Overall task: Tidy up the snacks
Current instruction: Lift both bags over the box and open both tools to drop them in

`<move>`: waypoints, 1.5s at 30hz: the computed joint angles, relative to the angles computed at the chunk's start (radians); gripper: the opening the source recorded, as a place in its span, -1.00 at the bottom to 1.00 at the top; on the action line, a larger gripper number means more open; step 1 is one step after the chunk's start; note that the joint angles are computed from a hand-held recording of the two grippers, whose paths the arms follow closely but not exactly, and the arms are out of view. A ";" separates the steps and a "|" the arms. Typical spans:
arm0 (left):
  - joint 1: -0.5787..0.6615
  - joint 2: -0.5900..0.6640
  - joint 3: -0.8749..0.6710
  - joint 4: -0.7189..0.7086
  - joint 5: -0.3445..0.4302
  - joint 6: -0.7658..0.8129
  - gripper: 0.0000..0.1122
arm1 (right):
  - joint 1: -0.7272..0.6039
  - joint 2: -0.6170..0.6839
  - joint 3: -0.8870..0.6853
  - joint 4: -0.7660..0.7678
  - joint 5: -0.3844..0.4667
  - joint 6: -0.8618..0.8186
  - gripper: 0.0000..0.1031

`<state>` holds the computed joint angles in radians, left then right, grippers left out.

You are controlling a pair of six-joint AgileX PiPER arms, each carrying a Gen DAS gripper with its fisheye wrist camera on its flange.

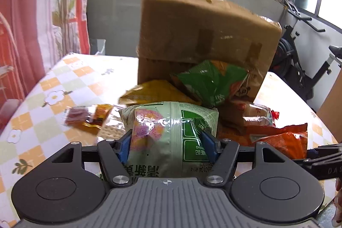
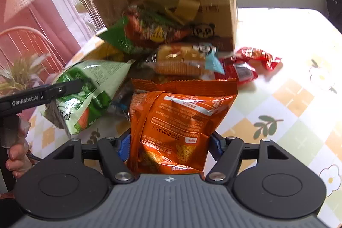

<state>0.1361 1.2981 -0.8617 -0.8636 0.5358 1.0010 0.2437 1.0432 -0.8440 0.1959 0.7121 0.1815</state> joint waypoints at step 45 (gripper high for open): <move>-0.402 0.941 -1.673 0.869 0.195 -0.780 0.55 | -0.114 0.818 -1.112 -0.217 -0.066 -0.015 0.49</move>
